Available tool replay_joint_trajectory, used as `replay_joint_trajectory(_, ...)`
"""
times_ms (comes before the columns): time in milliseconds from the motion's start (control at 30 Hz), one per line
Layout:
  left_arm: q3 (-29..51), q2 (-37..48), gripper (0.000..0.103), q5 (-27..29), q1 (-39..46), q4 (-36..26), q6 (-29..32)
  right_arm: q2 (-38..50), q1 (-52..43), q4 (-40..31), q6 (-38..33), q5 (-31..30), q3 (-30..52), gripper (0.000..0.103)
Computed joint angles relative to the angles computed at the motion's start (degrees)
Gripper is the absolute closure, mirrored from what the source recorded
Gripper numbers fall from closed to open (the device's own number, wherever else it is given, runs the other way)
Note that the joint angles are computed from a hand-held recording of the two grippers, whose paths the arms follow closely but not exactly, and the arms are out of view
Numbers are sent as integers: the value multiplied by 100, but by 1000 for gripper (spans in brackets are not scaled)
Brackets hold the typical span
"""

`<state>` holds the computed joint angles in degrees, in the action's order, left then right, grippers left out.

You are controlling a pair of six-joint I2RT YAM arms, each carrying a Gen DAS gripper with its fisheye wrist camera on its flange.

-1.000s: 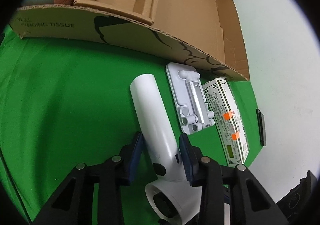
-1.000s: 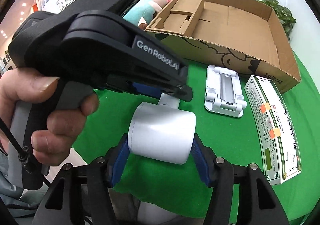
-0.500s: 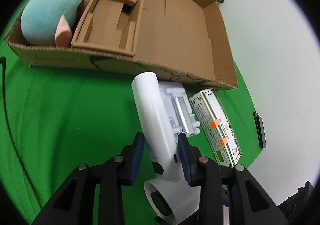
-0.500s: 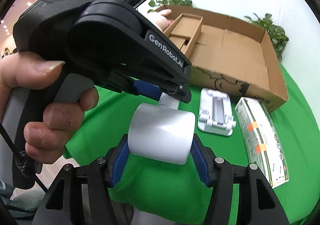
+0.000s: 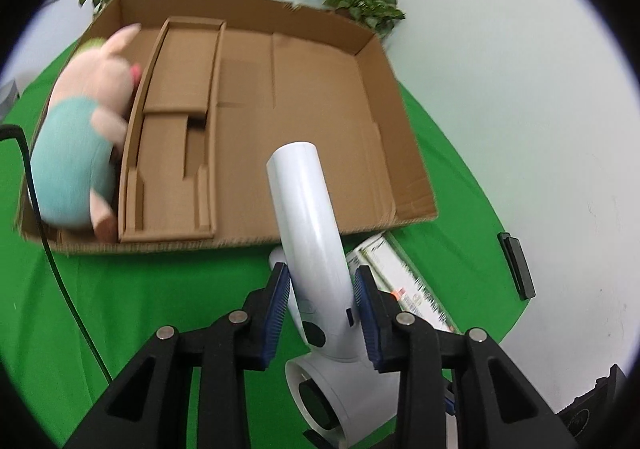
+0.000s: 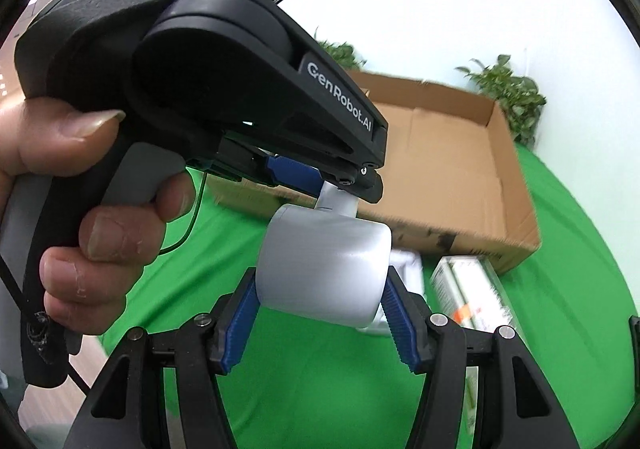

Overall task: Organize objects
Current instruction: 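Lift the lint roller and carry it over the open box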

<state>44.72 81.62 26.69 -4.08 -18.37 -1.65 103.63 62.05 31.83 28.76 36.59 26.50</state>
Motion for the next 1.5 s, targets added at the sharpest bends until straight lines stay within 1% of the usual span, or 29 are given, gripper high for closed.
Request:
replay_joint_trajectory(133, 688, 103, 71, -47, -248, -287, 113, -549, -265, -277, -114, 218, 37, 46)
replay_joint_trajectory(267, 1385, 383, 71, -108, -460, -493, 285, -927, -592, -482, -328, 230, 161, 46)
replay_joint_trajectory(367, 1806, 595, 70, -314, -629, -544, 382, -1037, -882, -568, -524, 67, 333, 46)
replay_joint_trajectory(567, 2510, 1107, 70, -291, -512, -715, 511, -972, -1345, -759, -856, -380, 817, 46)
replay_joint_trajectory(633, 2755, 1382, 70, -273, -418, -773, 530, -850, -1506, -793, -932, -625, 994, 46)
replay_joint_trajectory(733, 3244, 1974, 70, -291, -292, -922, 500, -453, -1849, -818, -1001, -1173, 1367, 46)
replay_joint_trajectory(867, 3878, 2769, 70, -526, -261, -1179, 555, 256, -2301, -726, -944, -1962, 1844, 46)
replay_joint_trajectory(967, 4341, 3307, 69, -609, -263, -1399, 586, 679, -2483, -673, -939, -2279, 2103, 46)
replay_joint_trajectory(1133, 4715, 3833, 70, -1041, -425, -1477, 684, 1287, -2845, -734, -728, -3052, 2521, 46)
replay_joint_trajectory(1267, 5012, 4201, 69, -1385, -526, -1661, 717, 1626, -2977, -744, -677, -3401, 2694, 46)
replay_joint_trajectory(1400, 5204, 4482, 69, -1658, -605, -1872, 743, 1918, -2999, -825, -612, -3595, 2866, 46)
replay_joint_trajectory(1500, 5171, 4507, 69, -1690, -642, -1889, 861, 2077, -2994, -815, -550, -3664, 2912, 46)
